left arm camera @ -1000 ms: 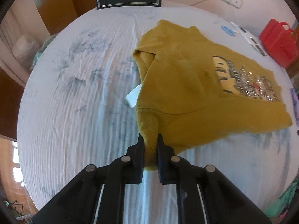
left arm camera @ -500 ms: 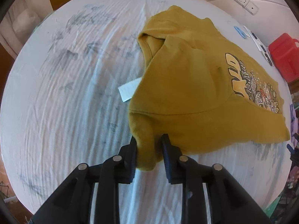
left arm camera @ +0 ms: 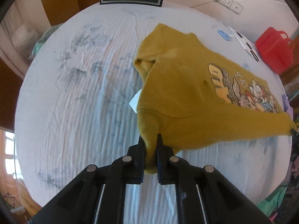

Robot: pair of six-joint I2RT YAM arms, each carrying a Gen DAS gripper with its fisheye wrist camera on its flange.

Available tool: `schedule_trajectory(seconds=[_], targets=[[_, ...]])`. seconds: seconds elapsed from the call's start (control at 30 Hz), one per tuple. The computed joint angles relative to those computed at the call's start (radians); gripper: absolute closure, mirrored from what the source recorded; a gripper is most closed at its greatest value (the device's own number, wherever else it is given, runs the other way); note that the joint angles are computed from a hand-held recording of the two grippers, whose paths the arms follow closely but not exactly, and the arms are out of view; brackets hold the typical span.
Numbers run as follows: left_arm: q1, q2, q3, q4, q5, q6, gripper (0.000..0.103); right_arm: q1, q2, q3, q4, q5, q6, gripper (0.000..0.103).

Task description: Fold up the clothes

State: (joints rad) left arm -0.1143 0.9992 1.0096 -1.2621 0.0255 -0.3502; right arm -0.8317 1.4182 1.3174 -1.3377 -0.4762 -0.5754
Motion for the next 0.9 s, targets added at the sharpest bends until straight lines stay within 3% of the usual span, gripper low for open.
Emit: schedule_trajectory(seconds=[0.13,0.2,0.3,0.37,0.47,0.57,0.6,0.63,0.73,0.9], targets=[[0.018,-0.045,-0.09,-0.07,0.035,0.053,0.093,-0.131,0.011,-0.093,-0.064,0.108,-0.143,0.092],[0.024,-0.057,-0.142,-0.09,0.037,0.076,0.089,-0.159,0.02,-0.167,-0.017,0.199,-0.143,0.083],[0.083,-0.045,-0.099,-0.129,-0.003,0.143,0.073,-0.194,0.03,-0.223,0.049,0.283,-0.128,0.06],[0.152,-0.027,-0.024,-0.14,0.001,0.203,0.055,-0.196,0.026,-0.192,0.05,0.262,-0.123,0.058],[0.237,0.057,0.125,-0.103,0.028,0.275,0.044,-0.138,0.035,-0.098,0.04,0.203,-0.08,0.055],[0.252,0.217,0.24,-0.015,0.054,0.285,0.042,-0.055,0.104,0.025,0.012,0.098,0.0,0.039],[0.242,0.304,0.284,0.018,0.061,0.281,0.042,-0.021,0.14,0.064,0.006,0.06,0.033,0.025],[0.22,0.371,0.326,0.034,0.053,0.267,0.042,0.012,0.184,0.102,0.003,0.023,0.067,0.002],[0.151,0.577,0.466,0.062,0.038,0.233,0.042,0.121,0.311,0.206,0.011,-0.033,0.169,0.001],[0.1,0.948,0.814,-0.009,0.082,0.191,0.042,0.293,0.477,0.377,0.041,0.063,0.323,0.001]])
